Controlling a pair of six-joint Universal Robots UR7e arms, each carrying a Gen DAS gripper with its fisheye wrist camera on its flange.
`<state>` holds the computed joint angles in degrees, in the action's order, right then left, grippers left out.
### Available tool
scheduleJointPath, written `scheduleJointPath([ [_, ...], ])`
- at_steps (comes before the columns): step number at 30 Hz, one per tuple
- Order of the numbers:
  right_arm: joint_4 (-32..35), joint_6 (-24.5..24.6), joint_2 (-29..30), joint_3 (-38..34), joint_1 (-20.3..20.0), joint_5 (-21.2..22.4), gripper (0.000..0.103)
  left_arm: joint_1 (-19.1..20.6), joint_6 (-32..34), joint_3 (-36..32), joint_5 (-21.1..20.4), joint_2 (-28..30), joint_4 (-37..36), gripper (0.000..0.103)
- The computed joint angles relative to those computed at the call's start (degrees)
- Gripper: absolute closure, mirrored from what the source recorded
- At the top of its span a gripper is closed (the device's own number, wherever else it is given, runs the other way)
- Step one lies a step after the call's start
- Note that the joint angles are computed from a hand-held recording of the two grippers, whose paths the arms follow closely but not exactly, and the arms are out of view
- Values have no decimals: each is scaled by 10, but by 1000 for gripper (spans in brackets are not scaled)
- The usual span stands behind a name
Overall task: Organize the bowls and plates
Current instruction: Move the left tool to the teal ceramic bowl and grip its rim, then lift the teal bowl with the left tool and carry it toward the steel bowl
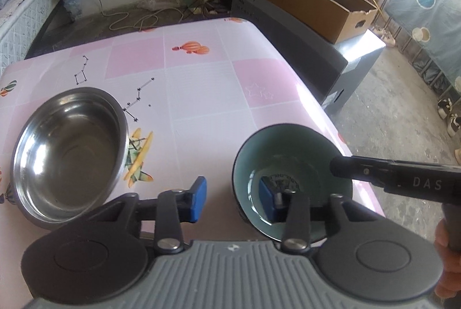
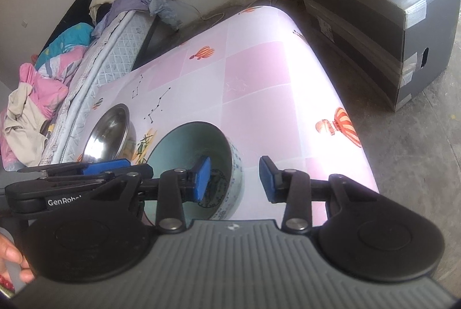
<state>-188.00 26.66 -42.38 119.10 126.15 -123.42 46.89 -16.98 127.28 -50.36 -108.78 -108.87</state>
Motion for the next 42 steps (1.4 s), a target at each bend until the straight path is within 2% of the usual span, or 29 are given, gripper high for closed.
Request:
scheduleJointPath([
  [7,-20,-6,19,-2,-12,21,82,2,-26,2,10,14,14,74],
  [10,-13,-9,26,-8,-11,16,88,8,-28,2,13,26,19,81],
  [15,-34,-23,35,-7,-13,17,89,14,-33,5,4,30,8,90],
  [25,-37,-41,54,-21,-8,-4,89,3,-65,13,21,31,14,91],
  [32,2,-46,61,-45,6,-39,93,0,-88,5,21,35,34,91],
  [42,17,-34,59,-51,7,-37,95,1,-82,3,15,24,27,93],
])
